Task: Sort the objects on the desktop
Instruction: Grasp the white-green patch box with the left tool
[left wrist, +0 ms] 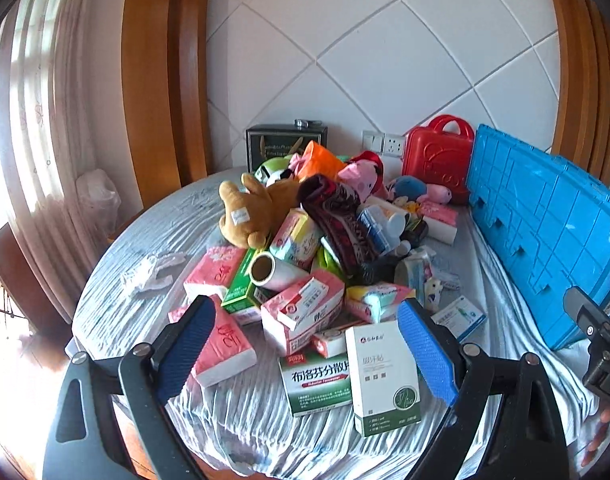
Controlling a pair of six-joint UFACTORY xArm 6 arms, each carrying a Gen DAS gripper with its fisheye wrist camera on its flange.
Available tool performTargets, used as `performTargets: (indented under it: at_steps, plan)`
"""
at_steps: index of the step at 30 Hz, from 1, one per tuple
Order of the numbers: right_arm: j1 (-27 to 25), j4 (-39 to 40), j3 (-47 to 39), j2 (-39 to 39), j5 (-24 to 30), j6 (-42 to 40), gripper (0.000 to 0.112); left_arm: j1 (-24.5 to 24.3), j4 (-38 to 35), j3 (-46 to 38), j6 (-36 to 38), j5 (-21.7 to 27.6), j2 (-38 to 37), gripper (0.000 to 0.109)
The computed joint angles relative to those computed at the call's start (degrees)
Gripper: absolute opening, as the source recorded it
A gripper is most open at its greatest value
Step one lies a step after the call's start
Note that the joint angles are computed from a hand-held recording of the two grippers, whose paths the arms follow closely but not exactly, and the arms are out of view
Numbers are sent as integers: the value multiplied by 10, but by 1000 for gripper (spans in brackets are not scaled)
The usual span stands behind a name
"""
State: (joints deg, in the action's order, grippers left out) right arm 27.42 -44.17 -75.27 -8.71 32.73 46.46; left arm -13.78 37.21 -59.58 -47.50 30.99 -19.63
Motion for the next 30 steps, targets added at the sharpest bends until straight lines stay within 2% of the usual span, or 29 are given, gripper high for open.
performTargets:
  at_steps: [4,7,17,24,26,27,30]
  plan:
    - [-6,84,12,25,-3,-56,103,-1,-34,27,9,-4,15,94]
    - [-13,118,25,35,0,-89,103,-10,-64,31,8,-2,40,94]
    - [-65,215,46,65,-13,-201,103,-66,-91,-46,-5,30,172,94]
    - [-102,294,35,94,-22,-298,103,-84,-107,-116,-22,65,258,94]
    - [-107,316,26,105,-23,-326,103,-86,-105,-130,-29,74,275,89]
    - [-109,325,22,110,-23,-338,103,-88,-95,-137,-39,84,281,77]
    - [-111,357,4,131,-26,-379,103,-85,-82,-126,-59,75,266,77]
